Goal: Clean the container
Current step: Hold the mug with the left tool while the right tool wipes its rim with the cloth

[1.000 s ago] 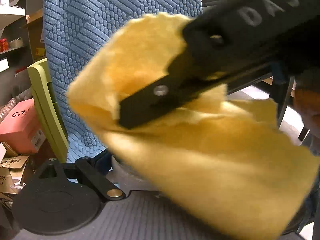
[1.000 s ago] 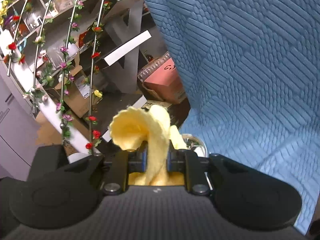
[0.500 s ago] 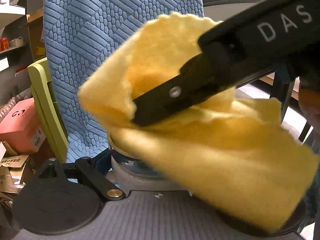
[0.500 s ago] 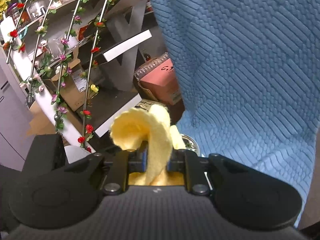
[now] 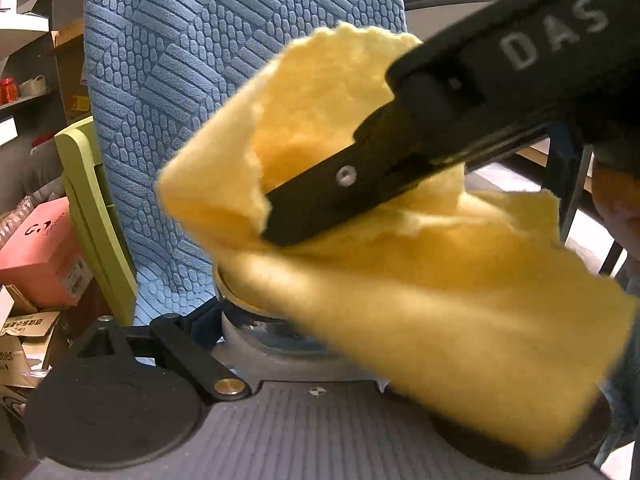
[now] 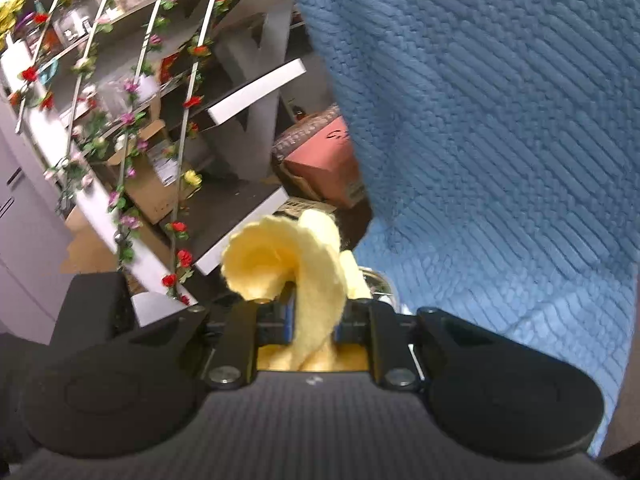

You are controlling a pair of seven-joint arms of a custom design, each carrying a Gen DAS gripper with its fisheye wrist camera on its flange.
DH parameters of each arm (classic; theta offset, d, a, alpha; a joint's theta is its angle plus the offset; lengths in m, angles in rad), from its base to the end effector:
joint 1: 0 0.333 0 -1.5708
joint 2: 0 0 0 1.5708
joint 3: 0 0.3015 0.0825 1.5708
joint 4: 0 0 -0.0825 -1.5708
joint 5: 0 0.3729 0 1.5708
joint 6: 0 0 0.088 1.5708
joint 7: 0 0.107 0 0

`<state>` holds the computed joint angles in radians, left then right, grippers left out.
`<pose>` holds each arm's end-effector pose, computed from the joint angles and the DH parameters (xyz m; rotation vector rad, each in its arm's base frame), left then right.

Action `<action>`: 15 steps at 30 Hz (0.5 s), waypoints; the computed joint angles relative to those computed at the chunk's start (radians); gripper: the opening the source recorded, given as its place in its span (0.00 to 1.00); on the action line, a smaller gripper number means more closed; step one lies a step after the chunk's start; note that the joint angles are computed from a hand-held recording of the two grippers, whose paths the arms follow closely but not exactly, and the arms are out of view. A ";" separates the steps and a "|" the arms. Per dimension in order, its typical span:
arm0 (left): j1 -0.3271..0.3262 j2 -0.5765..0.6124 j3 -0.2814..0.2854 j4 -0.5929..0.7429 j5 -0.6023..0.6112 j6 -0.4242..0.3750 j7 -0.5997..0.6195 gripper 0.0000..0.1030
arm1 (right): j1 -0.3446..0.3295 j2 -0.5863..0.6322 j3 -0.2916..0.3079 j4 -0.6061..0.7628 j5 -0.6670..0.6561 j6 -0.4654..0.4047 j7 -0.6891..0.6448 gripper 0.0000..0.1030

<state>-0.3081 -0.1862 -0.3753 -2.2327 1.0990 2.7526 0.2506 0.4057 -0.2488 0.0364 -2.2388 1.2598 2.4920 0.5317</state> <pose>0.3777 -0.3647 0.4935 -1.3959 1.8704 -0.9247 0.4600 0.2133 0.5142 -1.8565 0.9681 0.0854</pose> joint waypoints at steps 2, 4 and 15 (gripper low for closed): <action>0.001 -0.002 0.002 -0.001 -0.001 0.005 0.001 0.91 | 0.002 0.009 0.010 0.008 -0.008 0.037 -0.011 0.17; 0.001 -0.002 0.001 0.000 -0.001 0.001 0.006 0.91 | 0.006 0.026 0.012 0.023 -0.005 0.043 -0.015 0.17; -0.008 -0.015 -0.006 -0.005 -0.023 -0.015 0.015 0.91 | -0.004 0.000 0.007 -0.001 -0.003 0.023 -0.016 0.17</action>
<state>-0.3160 -0.2015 -0.3814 -2.2373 1.0760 2.7376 0.2658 0.4013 -0.2486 0.0435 -2.2397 1.2573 2.5147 0.5160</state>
